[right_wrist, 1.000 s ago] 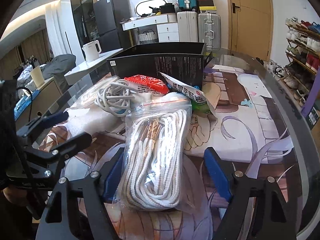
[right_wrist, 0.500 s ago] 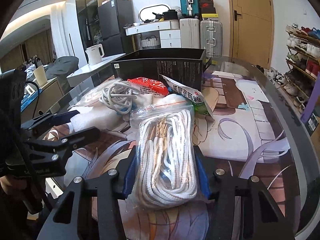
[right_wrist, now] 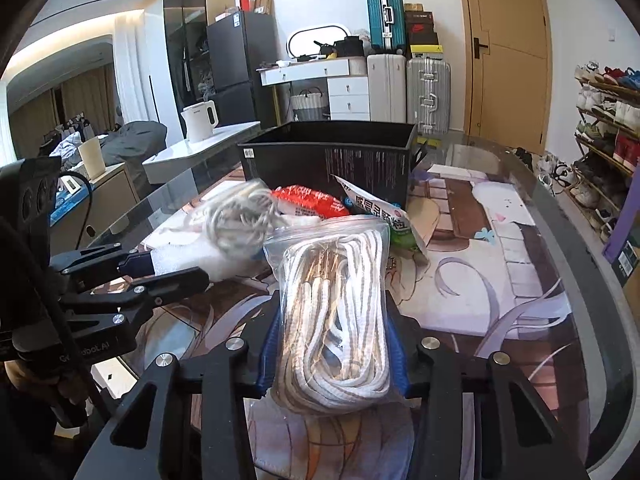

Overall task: Organize soft objects
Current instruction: 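Lift the bagged rope with the right gripper while the left gripper grasps the white foam sleeve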

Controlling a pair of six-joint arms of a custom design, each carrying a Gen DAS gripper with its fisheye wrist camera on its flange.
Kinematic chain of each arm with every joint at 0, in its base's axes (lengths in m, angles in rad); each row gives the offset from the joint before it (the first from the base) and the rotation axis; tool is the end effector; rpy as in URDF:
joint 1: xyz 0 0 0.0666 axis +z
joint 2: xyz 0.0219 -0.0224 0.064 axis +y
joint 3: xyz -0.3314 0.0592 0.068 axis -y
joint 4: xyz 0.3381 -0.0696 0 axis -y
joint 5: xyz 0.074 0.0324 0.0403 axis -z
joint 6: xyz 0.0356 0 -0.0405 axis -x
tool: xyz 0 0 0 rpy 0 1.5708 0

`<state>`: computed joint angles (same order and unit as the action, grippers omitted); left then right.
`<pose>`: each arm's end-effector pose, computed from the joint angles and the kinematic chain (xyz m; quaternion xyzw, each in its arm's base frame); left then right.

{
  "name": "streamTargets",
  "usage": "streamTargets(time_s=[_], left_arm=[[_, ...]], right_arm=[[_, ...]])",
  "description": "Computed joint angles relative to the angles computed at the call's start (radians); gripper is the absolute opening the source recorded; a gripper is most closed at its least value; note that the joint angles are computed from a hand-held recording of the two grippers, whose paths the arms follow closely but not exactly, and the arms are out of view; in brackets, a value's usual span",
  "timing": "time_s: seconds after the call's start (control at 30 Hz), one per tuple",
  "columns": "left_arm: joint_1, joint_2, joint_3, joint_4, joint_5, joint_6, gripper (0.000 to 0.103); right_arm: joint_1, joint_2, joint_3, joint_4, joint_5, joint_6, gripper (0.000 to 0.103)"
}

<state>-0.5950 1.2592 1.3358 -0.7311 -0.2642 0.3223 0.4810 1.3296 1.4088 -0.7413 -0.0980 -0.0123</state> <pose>0.3429 -0.2213 0.4266 0.0631 0.8887 -0.0882 0.4454 0.3816 0.2026 0.4280 -0.2293 0.8679 0.1497 0.4143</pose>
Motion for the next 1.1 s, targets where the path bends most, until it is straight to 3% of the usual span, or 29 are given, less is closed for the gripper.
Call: streamTargets(time_s=[0.43, 0.8, 1.1], left_arm=[[-0.019, -0.075, -0.031, 0.052, -0.033, -0.025, 0.033], [0.0, -0.117, -0.014, 0.062, -0.004, -0.024, 0.032], [0.002, -0.137, 0.001, 0.068, -0.027, -0.041, 0.032]], right_arm=[[-0.016, -0.073, -0.035, 0.081, -0.016, -0.02, 0.044], [-0.019, -0.071, 0.011, 0.063, -0.027, 0.0, 0.044], [-0.017, -0.051, 0.079, 0.021, -0.029, 0.034, 0.044]])
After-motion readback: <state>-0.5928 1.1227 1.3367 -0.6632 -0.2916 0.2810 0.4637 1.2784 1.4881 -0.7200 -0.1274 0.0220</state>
